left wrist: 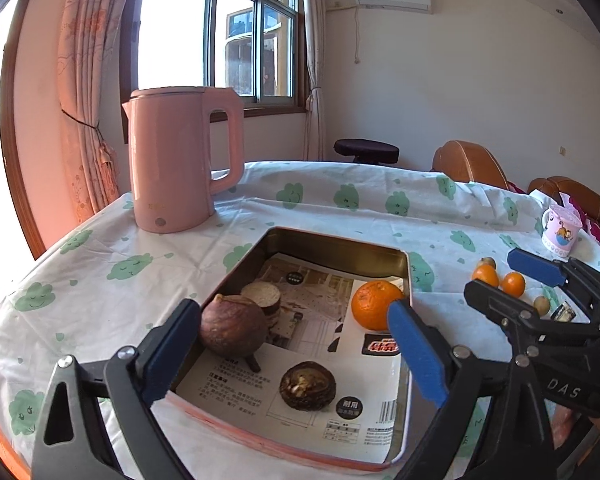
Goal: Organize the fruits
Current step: 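Grasp the dark patterned round fruit with the left gripper while the right grasps the small brown-white jar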
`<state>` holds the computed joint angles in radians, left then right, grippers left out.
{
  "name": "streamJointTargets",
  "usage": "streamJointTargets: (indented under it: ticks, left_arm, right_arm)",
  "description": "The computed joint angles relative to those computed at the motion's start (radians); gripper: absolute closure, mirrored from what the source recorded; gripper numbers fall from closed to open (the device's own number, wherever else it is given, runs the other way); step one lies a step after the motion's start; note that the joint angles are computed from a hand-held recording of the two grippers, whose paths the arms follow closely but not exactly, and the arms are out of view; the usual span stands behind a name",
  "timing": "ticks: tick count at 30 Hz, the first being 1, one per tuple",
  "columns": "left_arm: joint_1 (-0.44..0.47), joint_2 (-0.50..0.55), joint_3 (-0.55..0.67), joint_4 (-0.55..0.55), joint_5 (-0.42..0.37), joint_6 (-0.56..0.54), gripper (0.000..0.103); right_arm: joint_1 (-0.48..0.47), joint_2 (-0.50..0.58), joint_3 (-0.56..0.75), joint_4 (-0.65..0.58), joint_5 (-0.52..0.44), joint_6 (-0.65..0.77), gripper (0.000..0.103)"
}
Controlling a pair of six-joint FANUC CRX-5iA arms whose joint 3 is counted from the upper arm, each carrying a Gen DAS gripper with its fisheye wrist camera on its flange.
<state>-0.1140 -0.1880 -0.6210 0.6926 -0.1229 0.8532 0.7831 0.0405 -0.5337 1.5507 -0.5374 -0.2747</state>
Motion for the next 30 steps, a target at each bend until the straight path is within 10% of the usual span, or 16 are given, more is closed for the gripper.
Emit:
streamJointTargets:
  ticks: [13,30]
  left_arm:
    - [-0.118,0.051,0.104,-0.232,-0.048,0.165,0.005]
    - [-0.252,0.25,0.311,-0.254,-0.258,0.139,0.01]
  right_arm:
    - [0.043,-0.195,-0.167,-0.259,-0.321,0.116,0.026]
    - [0.017,-0.238,-0.159,-0.518,-0.255,0.283,0.042]
